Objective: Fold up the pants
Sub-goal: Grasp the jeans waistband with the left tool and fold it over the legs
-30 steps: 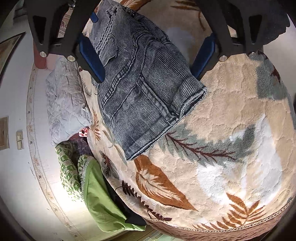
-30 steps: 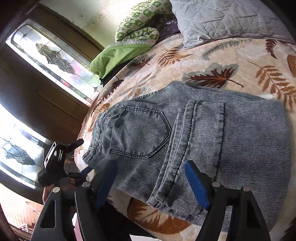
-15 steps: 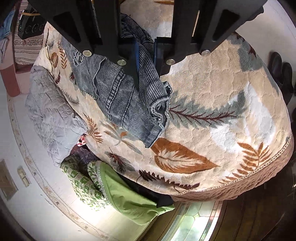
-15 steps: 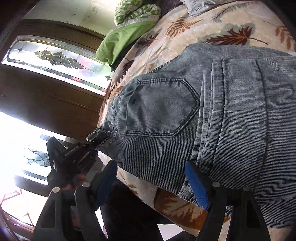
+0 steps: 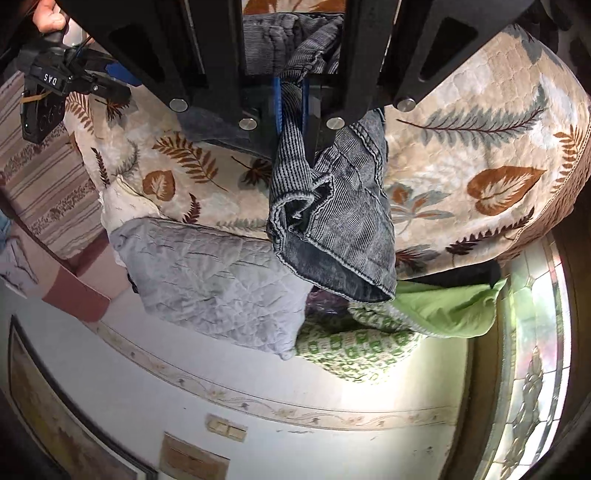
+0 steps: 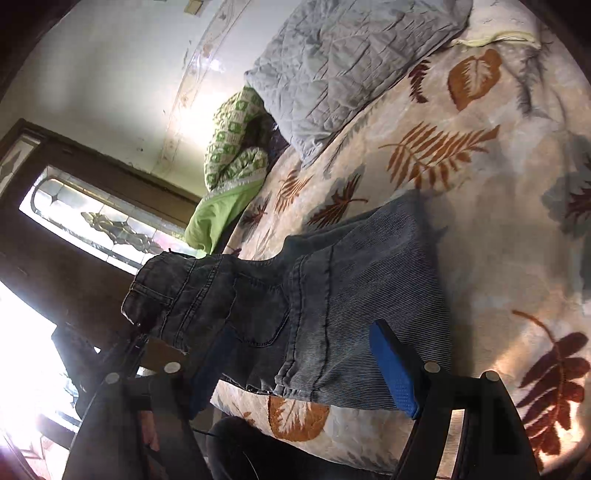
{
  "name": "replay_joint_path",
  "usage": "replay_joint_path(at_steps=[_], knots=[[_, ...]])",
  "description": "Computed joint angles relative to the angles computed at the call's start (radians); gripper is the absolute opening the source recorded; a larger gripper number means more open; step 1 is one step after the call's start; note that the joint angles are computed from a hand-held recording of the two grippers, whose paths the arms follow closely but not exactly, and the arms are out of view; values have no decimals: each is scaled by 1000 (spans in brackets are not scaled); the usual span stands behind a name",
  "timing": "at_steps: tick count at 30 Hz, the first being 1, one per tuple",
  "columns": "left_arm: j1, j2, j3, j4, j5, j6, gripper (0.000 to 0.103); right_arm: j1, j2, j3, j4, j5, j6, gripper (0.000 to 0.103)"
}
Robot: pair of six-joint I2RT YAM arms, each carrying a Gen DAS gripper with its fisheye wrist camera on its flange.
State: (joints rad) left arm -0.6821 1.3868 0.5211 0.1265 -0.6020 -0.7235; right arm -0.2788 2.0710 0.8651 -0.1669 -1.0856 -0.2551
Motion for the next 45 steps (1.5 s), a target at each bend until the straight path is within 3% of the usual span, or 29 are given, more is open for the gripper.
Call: replay_joint_path(at_steps=[6,10,12,19,22,24,26,27,28,29,33,35,37,39,41,45], knots=[[-134,372,267,9,68,31,7,-196,101,103,-107,-52,-83,79],[-139,676,505,-78,198,48,7,-261,215,196,-175,-91,-108,79],[-146,751,567,-122,222,29,7,-267,237,226,-223,-123,-145,79],[-165,634,473,-87,176,32,7,-267,273,266,-278,-160,-166,79],[-149,745,558,-152,258,73,7,-264,264,255,-259,-157,-159,79],[-159,779,557,-129,251,89,8,-265,264,253,-264,-153,-167,79],[-162,727,515,-101,277,79,20,-266,256,244,-255,-147,-166,79],[-150,686,478,-68,340,70,37,-268,255,243,-259,-145,-174,79],[-140,637,427,-21,388,67,47,-271,255,242,-264,-143,-183,80],[-140,579,366,29,391,70,49,-272,252,239,-258,-138,-181,80],[-150,332,139,141,247,50,57,-263,229,221,-252,-136,-196,80],[-123,233,51,152,170,22,66,-249,225,230,-335,-145,-269,80],[-69,199,11,120,120,-8,68,-227,252,269,-521,-182,-417,80],[17,221,3,99,161,-31,68,-188,296,319,-738,-210,-598,80],[78,264,-12,137,209,-35,68,-144,306,316,-794,-224,-650,80],[109,381,-16,223,258,-37,68,-65,292,238,-481,-156,-358,80]])
